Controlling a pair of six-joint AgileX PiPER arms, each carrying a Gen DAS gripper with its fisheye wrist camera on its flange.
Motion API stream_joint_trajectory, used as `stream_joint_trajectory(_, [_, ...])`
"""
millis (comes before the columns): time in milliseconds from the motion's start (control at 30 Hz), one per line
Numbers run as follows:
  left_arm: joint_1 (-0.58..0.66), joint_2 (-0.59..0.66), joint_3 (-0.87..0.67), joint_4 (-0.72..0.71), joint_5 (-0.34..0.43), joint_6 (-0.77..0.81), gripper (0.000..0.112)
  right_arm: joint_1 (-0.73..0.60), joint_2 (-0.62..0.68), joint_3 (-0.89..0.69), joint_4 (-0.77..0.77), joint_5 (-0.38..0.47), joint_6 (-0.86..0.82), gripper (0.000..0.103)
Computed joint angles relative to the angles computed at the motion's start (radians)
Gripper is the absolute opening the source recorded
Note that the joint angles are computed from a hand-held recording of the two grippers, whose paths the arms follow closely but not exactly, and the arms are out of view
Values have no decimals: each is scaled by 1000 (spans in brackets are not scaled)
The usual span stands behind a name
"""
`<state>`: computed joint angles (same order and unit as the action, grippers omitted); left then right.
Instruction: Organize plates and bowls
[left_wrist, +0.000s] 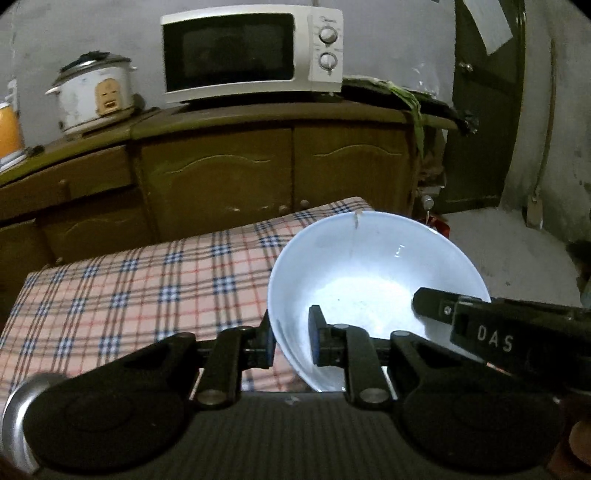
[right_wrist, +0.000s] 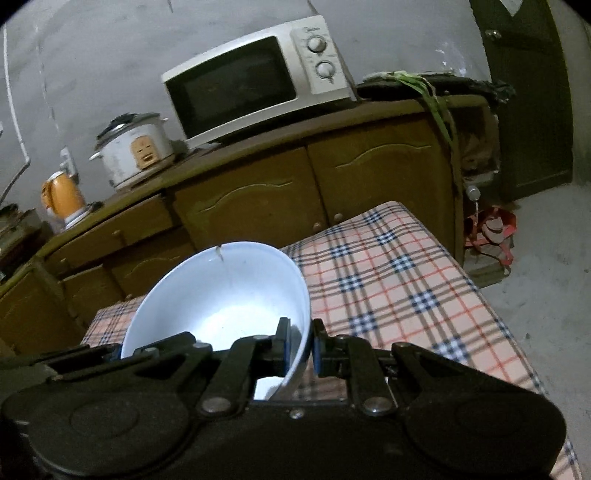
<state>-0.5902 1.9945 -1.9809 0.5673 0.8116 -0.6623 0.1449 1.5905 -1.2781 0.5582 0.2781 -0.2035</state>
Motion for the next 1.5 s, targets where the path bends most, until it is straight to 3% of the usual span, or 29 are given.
stream_joint_trajectory(200, [-32, -162, 269, 109, -58, -148, 19, 73, -119, 151, -73, -51, 98, 16])
stream_joint_trajectory(300, [-40, -224, 371, 152, -76, -213, 19, 118, -153, 202, -185, -78, 216, 16])
stream_joint_trajectory(533, [-38, -296, 507, 185, -101, -282, 19, 198, -181, 274, -439, -113, 481, 16])
stream_joint_trajectory(833, [-27, -327, 606, 185, -140, -315, 19, 240, -161, 313, -579, -127, 629, 16])
stream_joint_trajectory(1133, [9, -315, 664, 142, -200, -294, 19, 246, -98, 321, -520, -144, 572, 16])
stream_joint_trajectory(1367, [21, -284, 682, 106, -232, -264, 19, 228, -43, 327, -344, -160, 406, 16])
stream_joint_trajectory(1500, [25, -269, 692, 108, -239, -267, 19, 221, -14, 334, -171, -173, 232, 16])
